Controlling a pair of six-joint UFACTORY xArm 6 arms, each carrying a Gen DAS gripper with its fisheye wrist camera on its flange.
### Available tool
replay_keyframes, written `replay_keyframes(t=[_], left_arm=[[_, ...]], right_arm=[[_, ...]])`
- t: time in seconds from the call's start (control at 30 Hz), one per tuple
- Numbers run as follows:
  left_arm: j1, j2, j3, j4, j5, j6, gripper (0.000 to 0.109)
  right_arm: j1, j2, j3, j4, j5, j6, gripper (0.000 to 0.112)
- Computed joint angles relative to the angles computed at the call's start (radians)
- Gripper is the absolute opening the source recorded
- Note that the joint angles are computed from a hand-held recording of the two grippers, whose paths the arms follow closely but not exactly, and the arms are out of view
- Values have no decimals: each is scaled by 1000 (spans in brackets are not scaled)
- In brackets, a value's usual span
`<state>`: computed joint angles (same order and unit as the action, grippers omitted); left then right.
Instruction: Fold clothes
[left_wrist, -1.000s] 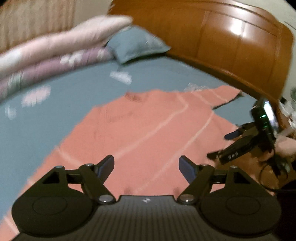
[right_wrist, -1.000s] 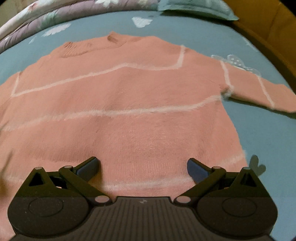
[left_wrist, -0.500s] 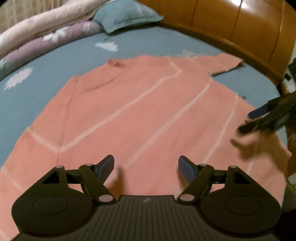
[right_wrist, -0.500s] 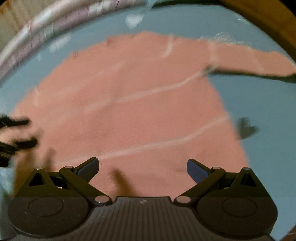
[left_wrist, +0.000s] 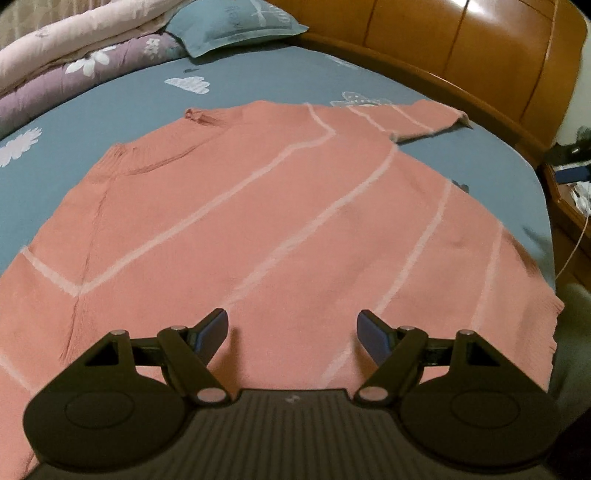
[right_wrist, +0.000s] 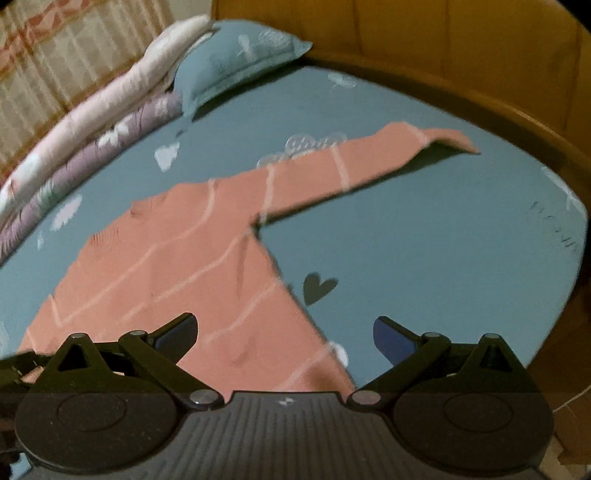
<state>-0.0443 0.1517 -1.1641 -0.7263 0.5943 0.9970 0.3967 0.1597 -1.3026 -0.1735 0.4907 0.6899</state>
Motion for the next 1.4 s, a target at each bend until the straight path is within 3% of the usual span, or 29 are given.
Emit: replay_keyframes(t=[0.17, 0.3, 0.43, 0.53, 0.63, 0.7, 0.77, 0.83, 0.93, 1.0, 1.13, 1.27, 1.4], left_arm=[[-27, -43, 41, 44, -33, -35, 79], [-45, -55, 73, 122, -60, -123, 80], [-58, -41, 80, 221, -78, -264, 80], [-58, -22, 74, 270, -72, -344, 80], [-60, 1, 69, 336, -84, -427, 83], [-67, 12, 53, 360, -87, -463, 83], [-77, 23, 36, 382, -90, -500, 83], [-95, 40, 3, 373, -94, -504, 83], [-126, 77, -55, 372, -107, -499, 83], [-147, 112, -102, 400, -112, -509, 83], [-180, 182, -175, 479, -120, -570, 83], [-182, 225, -195, 545, -135, -640, 89], [-164, 221, -198, 519, -127, -659, 90]], right_arm=[[27, 101, -55, -7, -55, -38, 103], [43, 189, -129, 86, -98, -161, 103], [74, 314, -255, 244, -76, -411, 103], [92, 387, -320, 247, -10, -496, 103], [101, 396, -265, 160, -55, -475, 103], [103, 359, -166, 98, -175, -428, 103], [103, 344, -122, 42, -227, -411, 103], [101, 334, -101, 115, -248, -509, 103], [96, 320, -84, 357, -254, -767, 103], [98, 291, -39, 409, -270, -854, 103], [77, 224, 41, 331, -275, -771, 103], [41, 219, 4, 106, -270, -565, 103], [32, 293, -106, 162, -351, -684, 103]])
